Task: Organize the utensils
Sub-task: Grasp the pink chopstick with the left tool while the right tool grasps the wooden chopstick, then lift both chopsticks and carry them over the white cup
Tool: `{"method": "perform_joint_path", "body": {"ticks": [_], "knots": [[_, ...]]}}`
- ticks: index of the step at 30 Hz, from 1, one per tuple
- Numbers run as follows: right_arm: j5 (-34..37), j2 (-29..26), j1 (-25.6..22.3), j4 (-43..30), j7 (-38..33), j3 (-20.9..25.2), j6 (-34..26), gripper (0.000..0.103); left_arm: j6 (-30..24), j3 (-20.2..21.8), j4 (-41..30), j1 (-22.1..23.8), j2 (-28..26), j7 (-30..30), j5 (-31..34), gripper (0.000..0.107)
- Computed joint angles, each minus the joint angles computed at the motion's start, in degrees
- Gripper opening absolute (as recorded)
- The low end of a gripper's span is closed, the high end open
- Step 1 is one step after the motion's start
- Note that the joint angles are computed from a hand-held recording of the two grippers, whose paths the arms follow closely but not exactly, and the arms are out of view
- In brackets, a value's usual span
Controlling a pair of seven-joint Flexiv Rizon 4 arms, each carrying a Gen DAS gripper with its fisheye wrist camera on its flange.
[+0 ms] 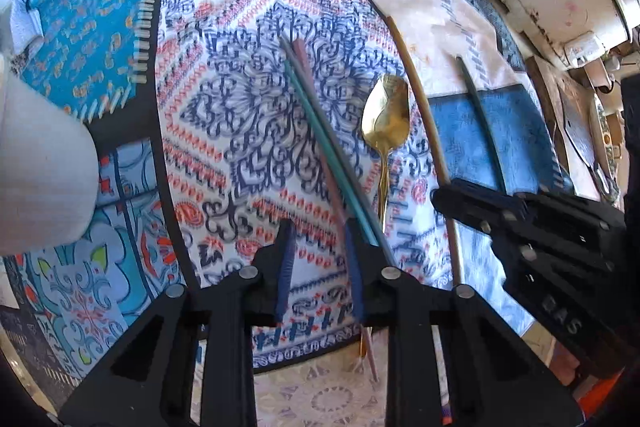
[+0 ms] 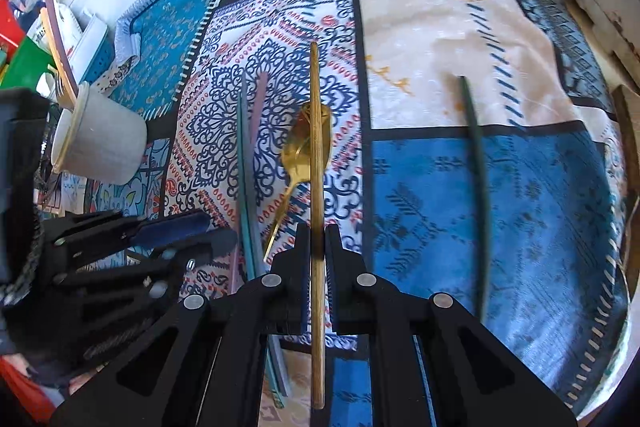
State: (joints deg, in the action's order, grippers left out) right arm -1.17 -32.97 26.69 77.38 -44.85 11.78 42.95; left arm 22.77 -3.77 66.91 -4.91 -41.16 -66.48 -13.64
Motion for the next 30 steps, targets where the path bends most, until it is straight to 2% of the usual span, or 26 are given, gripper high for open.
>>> {"method": "perform_joint_path", "body": {"ticks": [10,15,19,22,30], "knots": [[-1.7,3.9,-0.2,5.4,2.6,-0.8,2.6,0.007,3.4,0.1,-0.3,-1.2,-1.2,1.0,1.6,0.023],[-2.1,4.5,-0.7,6.3,3.0,-0.7,3.3,0.007,5.3,0.3,-0.2,-1.9,-1.6,0.7,2.3,0.006],[-2.1,4.3,-0.8,6.2,3.3,-0.7,3.6,0.007,3.5,-0.3,-2.2,-1.6,-2.9,0.0,1.1,0.004],[-2.5,4.5,-0.7,6.3,3.5,-0.8,4.1,0.007,0.0,-0.9,-4.6,-0.8,-4.2,-0.8,-0.6,0.003],[-4.0,4.9,-0.4,7.1,4.6,-1.2,5.2,0.007,-1.2,-1.3,-1.9,-0.7,-2.0,3.0,-0.9,0.003]]}}
